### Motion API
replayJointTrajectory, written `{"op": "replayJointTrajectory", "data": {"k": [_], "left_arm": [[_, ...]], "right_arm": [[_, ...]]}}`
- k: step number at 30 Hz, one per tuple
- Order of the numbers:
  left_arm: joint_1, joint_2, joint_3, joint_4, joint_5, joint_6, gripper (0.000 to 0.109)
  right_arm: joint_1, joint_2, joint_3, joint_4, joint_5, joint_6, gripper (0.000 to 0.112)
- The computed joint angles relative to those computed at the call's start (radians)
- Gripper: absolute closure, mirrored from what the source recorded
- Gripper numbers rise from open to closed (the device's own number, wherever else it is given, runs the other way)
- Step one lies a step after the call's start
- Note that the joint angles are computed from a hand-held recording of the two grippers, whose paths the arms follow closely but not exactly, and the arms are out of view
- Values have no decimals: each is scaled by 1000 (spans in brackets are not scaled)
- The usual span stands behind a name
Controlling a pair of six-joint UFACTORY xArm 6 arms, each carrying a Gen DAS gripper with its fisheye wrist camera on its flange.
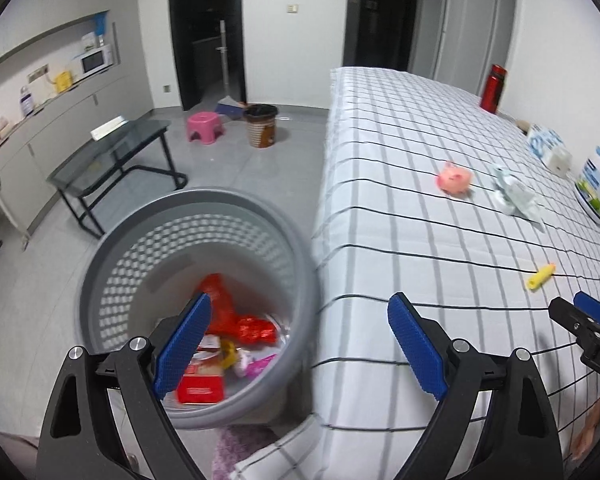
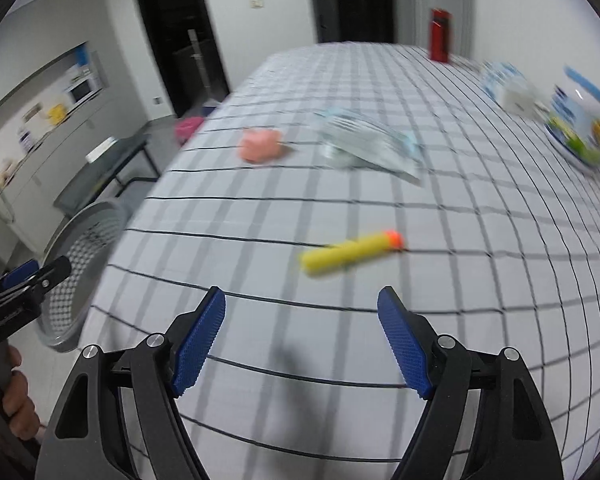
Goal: Collect trash
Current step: 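Grasp the yellow foam dart with the right tool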
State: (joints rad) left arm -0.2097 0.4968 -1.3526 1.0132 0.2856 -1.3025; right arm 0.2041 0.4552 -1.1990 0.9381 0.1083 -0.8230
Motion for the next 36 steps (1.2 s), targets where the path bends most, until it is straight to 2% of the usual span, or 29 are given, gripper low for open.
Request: {"op": "replayJointTrajectory", "data": {"k": [8,15,24,26,27,29,30,36], "left_arm": [[-45,63,-85,-119,21,135,21],[-59,84,-111,-154,29,171,21],[-48,88,-110,-173,15,185,21],[-45,85,-103,-173,8,182,21],[-44,84,-101,-173,7,181,21],[-42,82,-96,-170,2,177,21],[-42,82,-96,-173,1,179,21],[-44,78,-90,-177,-7,185,21]], "right_arm": [[-53,47,-51,-86,53,116,37],[-37,85,-105,-198,73,260,37],[-27,144,-158,-456,59,513,38],[-26,149,-160,-473,47,538,39],[-26,150,-157,-481,38,549,41],[-32,149,-147,-560,18,618,54],[-37,149,-144,-595,13,647,57],[-45,131,-113,-567,-5,615,81]]}}
